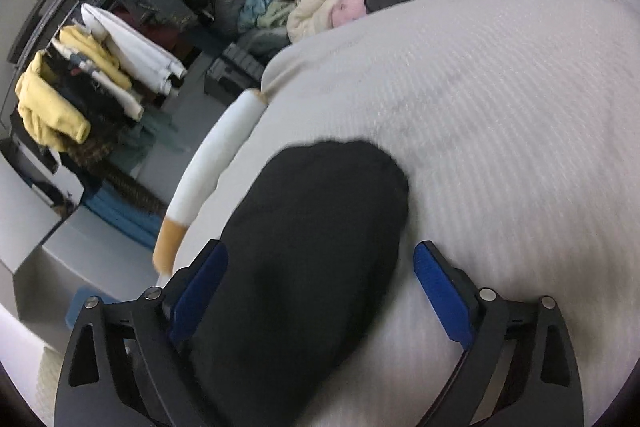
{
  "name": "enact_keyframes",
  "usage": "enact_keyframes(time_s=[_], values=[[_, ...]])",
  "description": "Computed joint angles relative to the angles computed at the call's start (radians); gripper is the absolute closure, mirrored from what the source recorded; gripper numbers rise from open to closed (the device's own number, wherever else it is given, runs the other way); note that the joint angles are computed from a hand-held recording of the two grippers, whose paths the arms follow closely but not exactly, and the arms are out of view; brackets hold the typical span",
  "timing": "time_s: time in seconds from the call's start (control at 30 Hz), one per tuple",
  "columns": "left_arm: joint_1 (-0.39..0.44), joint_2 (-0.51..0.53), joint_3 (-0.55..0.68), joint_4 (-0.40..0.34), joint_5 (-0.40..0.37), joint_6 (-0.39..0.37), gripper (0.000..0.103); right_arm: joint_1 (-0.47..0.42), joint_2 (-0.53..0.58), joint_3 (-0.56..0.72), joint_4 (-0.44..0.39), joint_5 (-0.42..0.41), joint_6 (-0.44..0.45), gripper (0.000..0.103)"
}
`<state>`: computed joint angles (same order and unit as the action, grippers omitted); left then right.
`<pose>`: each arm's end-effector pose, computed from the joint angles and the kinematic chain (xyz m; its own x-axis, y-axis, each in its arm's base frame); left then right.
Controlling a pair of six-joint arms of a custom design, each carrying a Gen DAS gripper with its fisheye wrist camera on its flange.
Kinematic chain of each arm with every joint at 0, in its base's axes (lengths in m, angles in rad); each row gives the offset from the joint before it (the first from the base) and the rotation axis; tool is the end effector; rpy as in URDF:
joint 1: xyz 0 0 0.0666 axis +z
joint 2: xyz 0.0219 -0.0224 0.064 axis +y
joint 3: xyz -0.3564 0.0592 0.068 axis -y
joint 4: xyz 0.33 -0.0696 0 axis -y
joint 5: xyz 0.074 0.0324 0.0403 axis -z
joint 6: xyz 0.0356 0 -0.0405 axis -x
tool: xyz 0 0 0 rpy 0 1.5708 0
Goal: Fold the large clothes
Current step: 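Lower the right gripper onto a sleeve cuff and close on it, then lift the held sleeve with the right gripper and carry it across the jacket body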
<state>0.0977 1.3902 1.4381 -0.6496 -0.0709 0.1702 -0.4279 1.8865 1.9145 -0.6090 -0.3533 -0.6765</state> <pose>0.4422 0.0455 0.4471 -0.5289 -0.2216 -0.8193 -0.2486 0.9634 -0.1001 0.5661 -0.2451 0.3984 -0.3104 0.7872 -0.5329 0.4110 0.6166 0.6714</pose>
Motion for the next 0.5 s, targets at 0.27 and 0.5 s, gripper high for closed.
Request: enact_keyframes(time_s=[0.27,0.5], values=[[-0.023,0.121,0.071,-0.031,0.000,0.007,0.000,0.018,0.097,0.117,0.027,-0.063,-0.031,0.036],[-0.018,0.119,0.056,-0.024,0.019,-0.018,0.000,0.049,0.066,0.159,-0.061,0.012,0.051,0.083]])
